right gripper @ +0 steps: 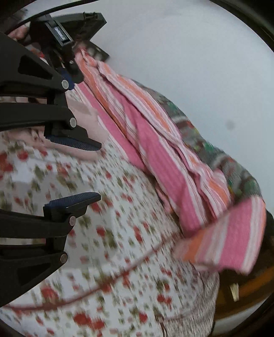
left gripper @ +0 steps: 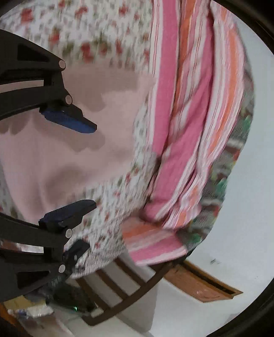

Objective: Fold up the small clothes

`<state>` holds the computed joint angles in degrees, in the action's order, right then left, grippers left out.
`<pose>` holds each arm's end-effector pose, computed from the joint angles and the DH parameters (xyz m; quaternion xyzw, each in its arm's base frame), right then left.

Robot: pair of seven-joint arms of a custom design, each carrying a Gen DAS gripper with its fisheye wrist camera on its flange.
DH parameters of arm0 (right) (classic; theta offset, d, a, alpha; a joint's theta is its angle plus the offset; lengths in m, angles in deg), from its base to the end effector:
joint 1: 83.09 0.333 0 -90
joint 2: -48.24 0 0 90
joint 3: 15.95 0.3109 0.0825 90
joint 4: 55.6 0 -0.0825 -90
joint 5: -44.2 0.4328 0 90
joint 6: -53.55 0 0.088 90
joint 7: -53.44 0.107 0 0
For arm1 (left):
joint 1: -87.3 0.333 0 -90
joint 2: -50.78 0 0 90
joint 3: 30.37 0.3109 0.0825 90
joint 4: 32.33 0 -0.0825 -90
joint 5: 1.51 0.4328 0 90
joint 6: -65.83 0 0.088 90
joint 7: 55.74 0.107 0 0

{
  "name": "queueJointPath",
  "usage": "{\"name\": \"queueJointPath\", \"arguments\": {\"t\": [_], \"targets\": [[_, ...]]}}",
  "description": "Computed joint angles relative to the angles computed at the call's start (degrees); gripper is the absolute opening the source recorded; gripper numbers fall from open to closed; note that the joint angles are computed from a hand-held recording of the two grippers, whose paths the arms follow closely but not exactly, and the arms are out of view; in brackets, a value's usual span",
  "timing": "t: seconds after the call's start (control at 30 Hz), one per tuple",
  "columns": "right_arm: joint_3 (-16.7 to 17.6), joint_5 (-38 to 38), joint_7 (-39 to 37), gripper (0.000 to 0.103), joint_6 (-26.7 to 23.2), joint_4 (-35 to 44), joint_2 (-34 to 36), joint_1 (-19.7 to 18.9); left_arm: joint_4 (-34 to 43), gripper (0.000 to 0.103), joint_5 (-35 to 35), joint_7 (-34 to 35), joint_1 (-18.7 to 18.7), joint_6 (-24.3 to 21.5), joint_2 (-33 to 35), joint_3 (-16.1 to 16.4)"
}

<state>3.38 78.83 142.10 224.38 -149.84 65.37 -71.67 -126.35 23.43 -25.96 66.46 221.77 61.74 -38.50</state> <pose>0.6648 0.3135 0.5417 -0.5862 0.6203 -0.0423 0.5194 0.6238 -0.3531 0.5897 -0.7045 0.5493 -0.4214 0.1561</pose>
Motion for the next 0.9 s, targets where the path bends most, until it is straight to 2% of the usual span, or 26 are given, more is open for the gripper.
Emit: {"name": "queueJointPath", "arguments": {"t": [0.07,0.13,0.17,0.27,0.3,0.33,0.4,0.47,0.5,0.53,0.6,0.67,0.77,0.9], "targets": [[3.62,3.59,-5.52,0.043,-1.93,2.18,1.35,-1.69,-4.93,0.063,4.90,-3.91,-0.09,-1.71,-3.75,1.49],[6.39,7.66,-11.65,0.046,-3.03,4.30,2.88,-2.39,-8.84,0.063,8.51,-6.32,1.29,-3.74,-6.61,1.20],[6.74,8.83,-13.50,0.046,-3.45,5.12,3.44,-2.05,-10.89,0.063,9.58,-6.92,2.17,-4.03,-7.79,0.86],[7.29,11.27,-17.71,0.046,-4.09,8.12,5.66,-0.26,-15.27,0.063,8.01,-4.87,5.00,-1.81,-9.32,-0.70],[7.08,11.38,-18.25,0.046,-4.11,8.93,6.30,0.54,-17.32,0.064,7.66,-4.27,5.97,1.18,-9.86,-0.99],[6.32,10.43,-17.84,0.046,-4.19,9.90,7.07,1.85,-18.65,0.065,8.25,-4.65,6.70,3.16,-10.38,-1.30],[2.69,4.74,-13.30,0.046,-5.35,11.91,8.56,5.76,-20.91,0.067,11.29,-7.08,8.08,6.94,-11.04,-1.76],[-2.80,-4.73,-5.42,0.043,-7.24,14.16,10.29,10.87,-23.02,0.068,14.00,-10.11,9.45,11.51,-11.45,-2.05],[-5.70,-9.58,-1.13,0.036,-7.52,14.85,10.93,13.44,-23.81,0.069,13.44,-10.11,9.99,13.29,-11.48,-2.17],[-8.37,-13.63,3.00,0.023,-6.64,14.78,11.14,15.68,-24.64,0.069,10.17,-7.28,10.30,14.51,-11.58,-2.30],[-12.60,-19.54,10.07,0.019,-3.51,13.05,10.66,19.07,-25.69,0.069,5.97,-3.10,10.78,15.99,-11.90,-2.64],[-12.42,-21.94,11.39,0.016,-2.00,11.90,10.37,18.95,-26.68,0.069,5.16,-1.66,11.29,16.19,-12.60,-3.12],[-13.98,-26.81,14.82,0.015,-1.24,10.64,9.87,19.83,-27.45,0.069,7.04,-2.83,12.34,16.08,-13.16,-3.98],[-11.48,-28.83,16.81,0.014,-1.19,9.78,9.55,17.35,-29.12,0.069,3.77,-0.63,13.02,16.73,-14.30,-4.62]]}}
